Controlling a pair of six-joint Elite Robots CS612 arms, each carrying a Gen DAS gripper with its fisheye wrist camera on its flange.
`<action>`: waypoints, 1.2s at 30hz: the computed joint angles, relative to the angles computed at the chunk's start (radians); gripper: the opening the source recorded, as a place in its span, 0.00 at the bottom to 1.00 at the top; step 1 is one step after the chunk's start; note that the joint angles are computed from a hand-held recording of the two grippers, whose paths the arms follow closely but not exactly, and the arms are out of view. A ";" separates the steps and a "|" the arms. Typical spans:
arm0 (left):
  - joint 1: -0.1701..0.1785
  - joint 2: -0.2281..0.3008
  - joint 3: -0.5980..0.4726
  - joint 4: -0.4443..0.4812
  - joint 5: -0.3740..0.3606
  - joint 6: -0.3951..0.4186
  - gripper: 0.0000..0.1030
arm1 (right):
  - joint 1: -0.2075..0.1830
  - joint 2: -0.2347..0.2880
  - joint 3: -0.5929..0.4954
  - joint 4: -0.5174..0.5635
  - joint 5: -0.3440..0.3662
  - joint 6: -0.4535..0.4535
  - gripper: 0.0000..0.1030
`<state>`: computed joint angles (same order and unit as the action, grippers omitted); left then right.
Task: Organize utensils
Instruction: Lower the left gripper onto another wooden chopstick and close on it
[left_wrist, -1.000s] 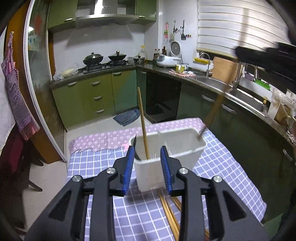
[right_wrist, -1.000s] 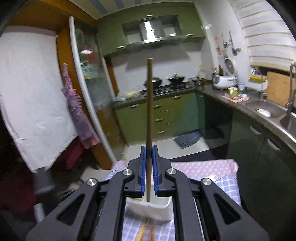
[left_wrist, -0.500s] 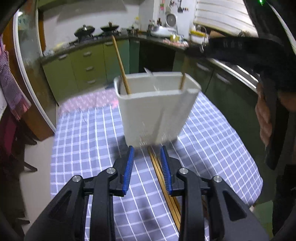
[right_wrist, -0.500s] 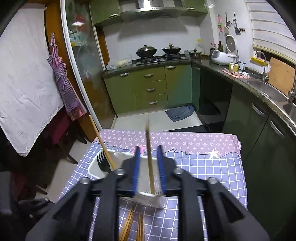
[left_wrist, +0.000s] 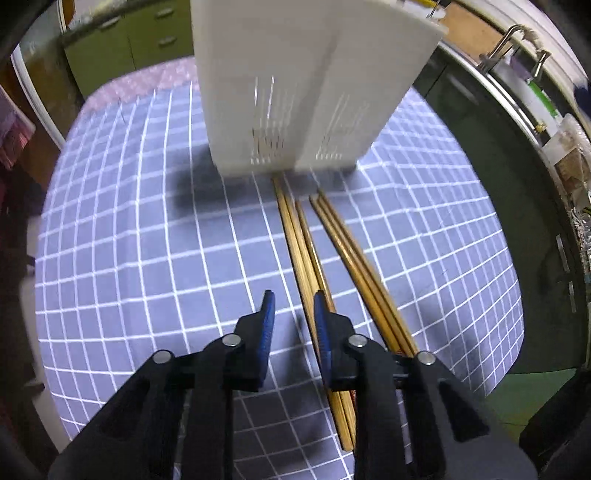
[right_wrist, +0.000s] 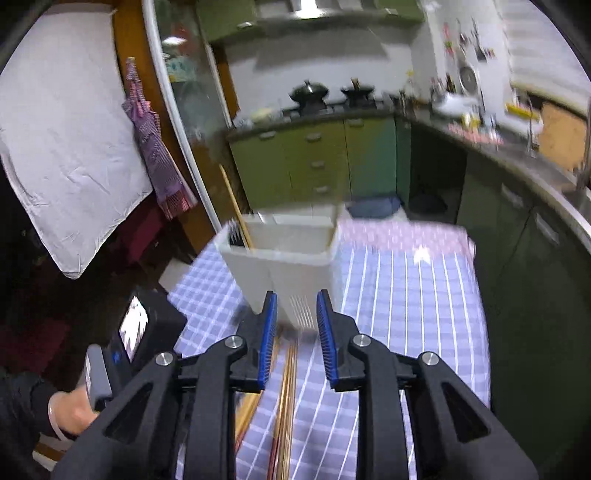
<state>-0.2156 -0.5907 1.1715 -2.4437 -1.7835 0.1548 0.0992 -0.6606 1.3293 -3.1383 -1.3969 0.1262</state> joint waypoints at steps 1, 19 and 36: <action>-0.002 0.002 -0.004 0.014 0.005 -0.002 0.14 | -0.005 0.002 0.009 0.001 0.011 0.014 0.22; -0.029 0.028 -0.061 0.156 0.086 -0.004 0.10 | -0.025 0.044 -0.006 0.094 0.086 0.043 0.25; 0.006 0.035 -0.073 0.111 0.081 -0.001 0.07 | -0.008 0.073 -0.064 0.294 0.025 -0.045 0.25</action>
